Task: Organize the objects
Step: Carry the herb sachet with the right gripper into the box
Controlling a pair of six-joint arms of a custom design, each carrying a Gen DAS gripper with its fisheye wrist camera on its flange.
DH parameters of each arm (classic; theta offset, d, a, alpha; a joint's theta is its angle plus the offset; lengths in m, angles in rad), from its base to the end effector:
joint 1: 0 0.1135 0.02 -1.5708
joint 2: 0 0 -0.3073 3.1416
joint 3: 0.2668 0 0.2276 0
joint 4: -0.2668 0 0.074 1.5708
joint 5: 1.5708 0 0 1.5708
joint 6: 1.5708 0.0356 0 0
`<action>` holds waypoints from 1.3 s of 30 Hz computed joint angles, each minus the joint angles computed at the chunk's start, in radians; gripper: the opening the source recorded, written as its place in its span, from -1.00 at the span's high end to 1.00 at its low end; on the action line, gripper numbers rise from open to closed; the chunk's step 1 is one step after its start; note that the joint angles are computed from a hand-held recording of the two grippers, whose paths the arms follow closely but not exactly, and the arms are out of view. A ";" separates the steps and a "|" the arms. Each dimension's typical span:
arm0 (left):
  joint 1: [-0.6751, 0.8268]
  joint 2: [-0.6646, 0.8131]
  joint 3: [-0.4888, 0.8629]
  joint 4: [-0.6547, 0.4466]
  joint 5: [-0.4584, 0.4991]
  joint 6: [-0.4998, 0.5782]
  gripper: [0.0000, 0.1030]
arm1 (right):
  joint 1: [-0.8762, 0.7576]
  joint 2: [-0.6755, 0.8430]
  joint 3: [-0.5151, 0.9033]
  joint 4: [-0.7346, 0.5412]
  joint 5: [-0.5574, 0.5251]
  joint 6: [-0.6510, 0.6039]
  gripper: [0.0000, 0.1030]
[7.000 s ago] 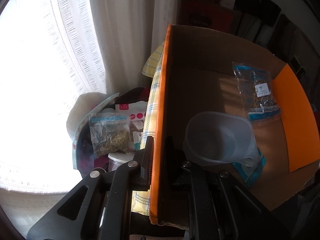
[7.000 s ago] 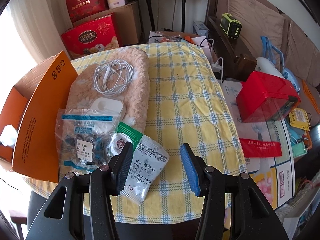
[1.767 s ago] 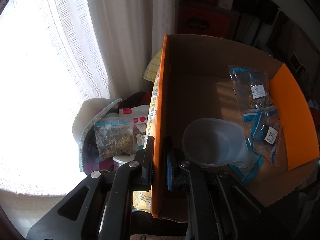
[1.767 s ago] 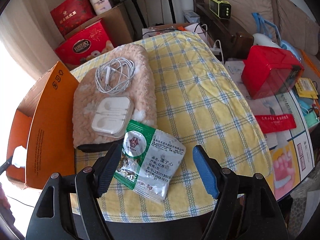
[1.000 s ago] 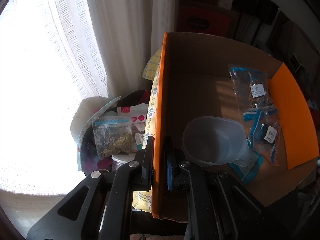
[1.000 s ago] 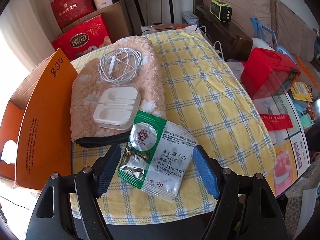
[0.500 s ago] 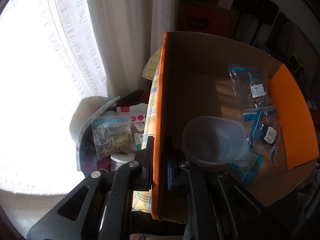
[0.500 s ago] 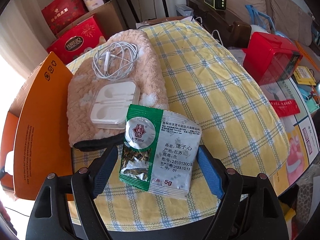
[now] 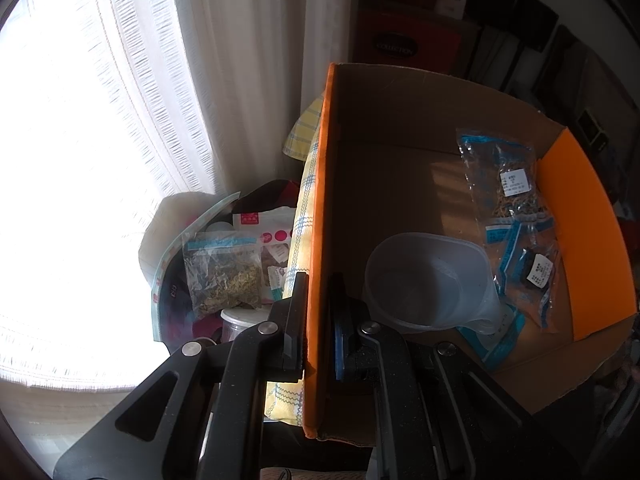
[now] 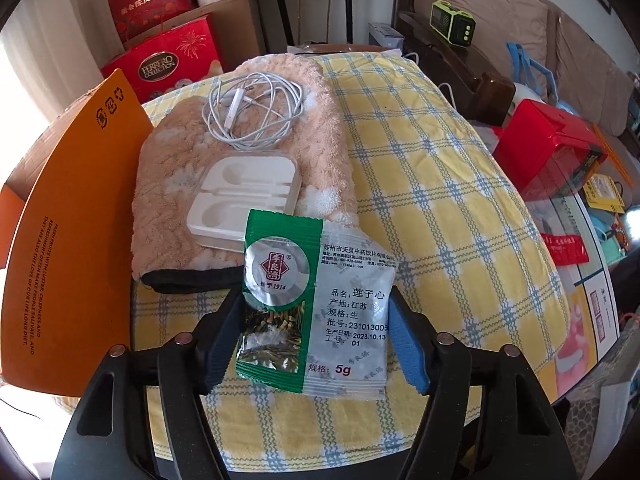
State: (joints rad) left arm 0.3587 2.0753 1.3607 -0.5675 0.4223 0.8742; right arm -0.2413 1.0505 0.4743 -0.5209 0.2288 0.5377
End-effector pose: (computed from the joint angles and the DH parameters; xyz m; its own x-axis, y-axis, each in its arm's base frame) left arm 0.3834 0.1282 0.1819 -0.7377 0.4706 -0.4840 0.5531 0.8324 -0.0337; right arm 0.1278 -0.0398 0.2141 -0.5715 0.6544 -0.4952 0.7288 0.6821 0.0603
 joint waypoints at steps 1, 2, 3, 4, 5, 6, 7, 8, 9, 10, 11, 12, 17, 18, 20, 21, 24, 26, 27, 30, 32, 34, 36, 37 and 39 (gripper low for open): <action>-0.002 -0.002 -0.003 0.002 -0.001 -0.002 0.82 | -0.002 -0.003 0.002 -0.003 -0.002 -0.008 -0.10; -0.003 -0.004 -0.007 0.005 -0.002 -0.003 0.82 | -0.007 -0.005 0.004 -0.007 -0.006 -0.016 -0.06; -0.004 -0.006 -0.010 0.007 -0.002 -0.003 0.82 | -0.018 -0.010 0.005 -0.011 -0.022 -0.027 -0.03; -0.004 -0.005 -0.009 0.006 -0.002 -0.003 0.82 | -0.037 -0.021 0.006 -0.017 -0.046 -0.041 -0.03; -0.004 -0.004 -0.006 0.002 -0.002 -0.002 0.82 | -0.048 -0.035 0.009 -0.026 -0.060 -0.047 -0.03; -0.004 0.000 0.000 -0.004 -0.002 -0.001 0.82 | -0.047 -0.048 0.016 -0.042 -0.057 -0.048 -0.03; -0.003 0.000 0.001 -0.006 -0.002 0.000 0.82 | -0.048 -0.060 0.027 -0.060 -0.053 -0.052 -0.03; -0.003 0.000 0.002 -0.007 -0.002 0.000 0.82 | -0.052 -0.074 0.039 -0.079 -0.056 -0.059 -0.03; -0.003 -0.001 0.001 -0.008 -0.001 0.000 0.82 | -0.061 -0.090 0.053 -0.098 -0.063 -0.070 -0.03; -0.005 -0.003 -0.002 -0.006 -0.002 -0.001 0.82 | -0.067 -0.099 0.070 -0.118 -0.067 -0.081 -0.03; -0.004 -0.004 -0.001 -0.006 -0.001 -0.001 0.82 | -0.059 -0.104 0.090 -0.139 -0.064 -0.084 -0.03; -0.004 -0.003 -0.001 -0.007 -0.001 0.000 0.82 | -0.056 -0.108 0.112 -0.158 -0.061 -0.093 -0.03; -0.005 -0.005 -0.001 -0.009 -0.002 -0.002 0.83 | 0.005 -0.087 0.252 -0.226 -0.034 -0.118 -0.04; -0.005 -0.006 -0.002 -0.009 -0.003 -0.002 0.83 | 0.018 -0.077 0.281 -0.233 -0.036 -0.122 -0.04; -0.005 -0.007 -0.003 -0.009 -0.002 -0.002 0.83 | 0.059 -0.047 0.333 -0.243 -0.028 -0.119 -0.05; -0.005 -0.007 -0.003 -0.010 -0.002 -0.003 0.83 | 0.085 -0.032 0.356 -0.246 -0.020 -0.112 -0.05; -0.003 -0.006 0.003 -0.021 0.002 0.000 0.84 | 0.165 0.012 0.411 -0.250 0.019 -0.096 -0.05; -0.003 0.003 0.015 -0.027 0.003 0.000 0.84 | 0.209 0.038 0.435 -0.241 0.022 -0.088 -0.05; -0.004 0.003 0.014 -0.026 0.002 0.000 0.84 | 0.227 0.051 0.446 -0.235 0.016 -0.085 -0.05; -0.004 0.005 0.016 -0.024 0.001 -0.002 0.84 | 0.281 0.095 0.482 -0.216 0.002 -0.076 -0.06; -0.003 0.006 0.017 -0.024 0.001 -0.002 0.84 | 0.312 0.130 0.503 -0.199 -0.002 -0.077 -0.06; -0.004 0.006 0.017 -0.025 0.000 -0.001 0.84 | 0.341 0.167 0.525 -0.180 -0.014 -0.073 -0.07; -0.004 0.005 0.016 -0.024 0.000 -0.001 0.84 | 0.365 0.206 0.545 -0.157 -0.033 -0.073 -0.09; -0.003 0.006 0.017 -0.023 -0.001 0.000 0.84 | 0.379 0.227 0.557 -0.150 -0.039 -0.070 -0.09; -0.002 0.007 0.018 -0.024 -0.001 0.002 0.84 | 0.407 0.277 0.583 -0.135 -0.049 -0.069 -0.09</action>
